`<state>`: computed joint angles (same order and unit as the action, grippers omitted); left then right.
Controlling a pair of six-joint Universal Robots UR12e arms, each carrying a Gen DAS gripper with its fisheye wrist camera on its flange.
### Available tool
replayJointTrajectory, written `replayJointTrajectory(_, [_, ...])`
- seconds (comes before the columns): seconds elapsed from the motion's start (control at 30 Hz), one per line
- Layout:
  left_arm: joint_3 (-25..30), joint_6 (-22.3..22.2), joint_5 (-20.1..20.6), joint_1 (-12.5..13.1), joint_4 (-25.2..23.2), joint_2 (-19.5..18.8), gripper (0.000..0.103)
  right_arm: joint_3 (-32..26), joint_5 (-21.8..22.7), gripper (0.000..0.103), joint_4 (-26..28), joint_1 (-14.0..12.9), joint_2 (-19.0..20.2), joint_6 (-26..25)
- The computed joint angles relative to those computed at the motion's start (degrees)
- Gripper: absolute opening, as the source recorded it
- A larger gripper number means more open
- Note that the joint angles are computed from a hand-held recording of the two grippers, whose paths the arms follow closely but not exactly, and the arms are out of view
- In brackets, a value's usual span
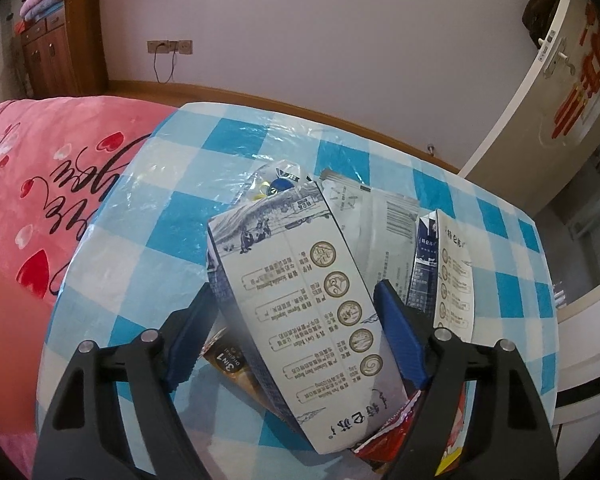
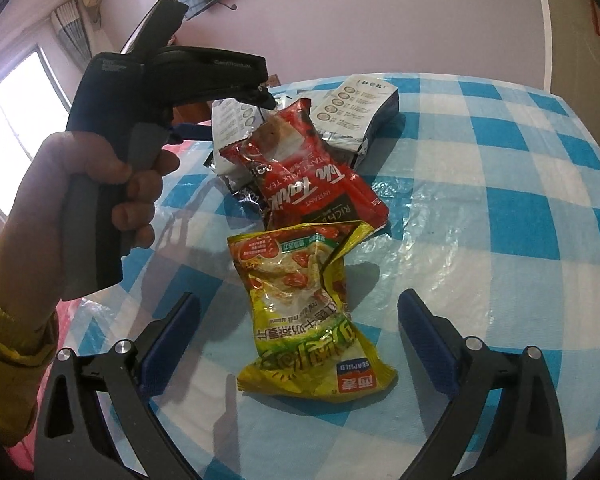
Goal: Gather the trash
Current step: 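Grasp the white printed milk carton with the left tool while the right tool grasps the yellow chip bag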
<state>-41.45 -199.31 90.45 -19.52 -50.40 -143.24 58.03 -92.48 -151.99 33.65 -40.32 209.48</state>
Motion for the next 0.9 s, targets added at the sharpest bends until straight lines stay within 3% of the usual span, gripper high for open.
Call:
replayJointTrajectory(0.03, [-0.3,-0.1,0.0,0.0,0.2,0.1,0.079,-0.1,0.1,0.086,0.2,0.0,0.0,-0.1])
replayJointTrajectory(0.1, [-1.1,-0.4,-0.1,0.1,0.9,0.6,0.079,-0.5,0.1,0.078,1.3,-0.1,0.2,-0.1])
replayJointTrajectory(0.2, [-2.5,-0.5,-0.3,0.3,2.1,1.4,0.078,-0.8,-0.4,0.077,1.5,0.0,0.4,-0.4])
replayJointTrajectory(0.53, [-8.9,-0.9,-1.4,0.9,7.4,5.1,0.074,-1.7,-4.1,0.052,3.6,0.6,0.7,-1.6])
replayJointTrajectory(0.9, [-18.1,-2.3,-3.7,2.2,13.7,10.1,0.071,-1.2,-6.5,0.045,3.4,1.1,0.5,-1.8])
